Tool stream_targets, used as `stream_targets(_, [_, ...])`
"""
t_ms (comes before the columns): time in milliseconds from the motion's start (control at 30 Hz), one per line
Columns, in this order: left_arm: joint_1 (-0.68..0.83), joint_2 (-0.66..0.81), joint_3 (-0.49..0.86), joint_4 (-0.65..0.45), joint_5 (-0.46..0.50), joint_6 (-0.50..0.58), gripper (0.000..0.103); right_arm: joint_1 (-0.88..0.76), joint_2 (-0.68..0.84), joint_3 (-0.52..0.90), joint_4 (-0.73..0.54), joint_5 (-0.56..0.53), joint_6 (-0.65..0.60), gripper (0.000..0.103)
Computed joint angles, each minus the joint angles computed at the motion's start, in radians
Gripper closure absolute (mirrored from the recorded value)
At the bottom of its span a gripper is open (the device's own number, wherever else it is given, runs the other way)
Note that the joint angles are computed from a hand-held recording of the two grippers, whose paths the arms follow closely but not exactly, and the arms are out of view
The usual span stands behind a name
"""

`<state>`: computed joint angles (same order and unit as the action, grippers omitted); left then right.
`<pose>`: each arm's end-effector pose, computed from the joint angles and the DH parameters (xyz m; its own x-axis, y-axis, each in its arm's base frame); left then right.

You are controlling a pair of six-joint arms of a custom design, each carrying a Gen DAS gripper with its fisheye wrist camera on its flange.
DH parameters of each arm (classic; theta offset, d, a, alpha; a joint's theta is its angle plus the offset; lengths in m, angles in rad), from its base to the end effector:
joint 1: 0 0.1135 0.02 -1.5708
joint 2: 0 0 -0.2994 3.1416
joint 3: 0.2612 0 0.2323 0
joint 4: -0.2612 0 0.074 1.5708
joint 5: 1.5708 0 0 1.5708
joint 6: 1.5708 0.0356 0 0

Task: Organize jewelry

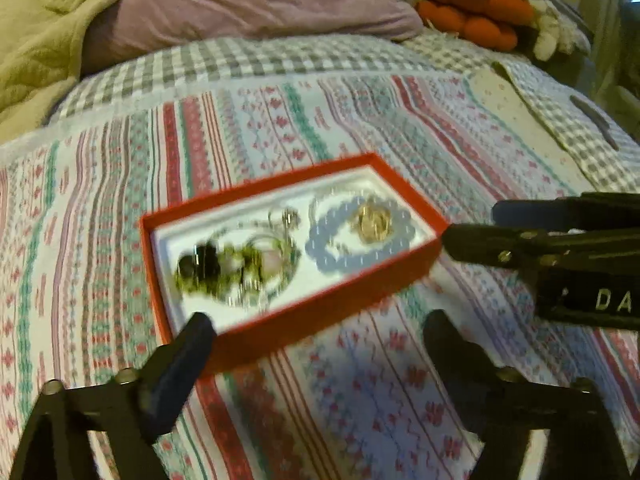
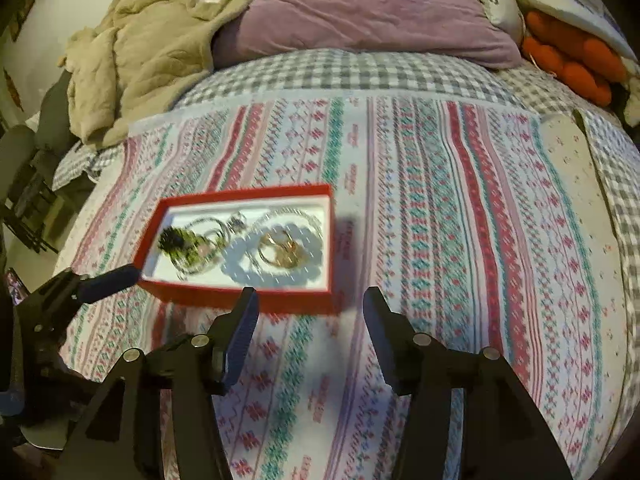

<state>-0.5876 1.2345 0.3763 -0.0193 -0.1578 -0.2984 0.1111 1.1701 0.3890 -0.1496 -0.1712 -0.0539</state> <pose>0.1555 -0.0968 0.1816 -0.7482 0.1495 -0.6464 0.2552 0.9642 -0.0724 0.1683 0.0249 0.1863 -0.7846 -0.1409 -0.6038 -0.2530 0.9618 0.1043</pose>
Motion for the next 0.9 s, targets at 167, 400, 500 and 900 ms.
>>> stream_targets(167, [-0.040, 0.028, -0.014, -0.065, -0.044, -0.085, 0.006, 0.034, -0.029, -0.046, -0.036, 0.095, -0.006, 0.043])
stream_targets(400, [-0.069, 0.060, -0.026, -0.158, -0.104, -0.210, 0.001, 0.092, -0.087, -0.113, -0.063, 0.167, 0.019, 0.010])
stream_targets(500, [-0.064, 0.058, -0.032, -0.193, -0.102, -0.256, 0.001, 0.137, -0.099, -0.131, -0.071, 0.207, 0.049, 0.008])
stream_targets(900, [-0.044, 0.047, -0.036, -0.241, -0.136, -0.327, 0.001, 0.267, -0.101, -0.133, -0.086, 0.303, 0.178, 0.000])
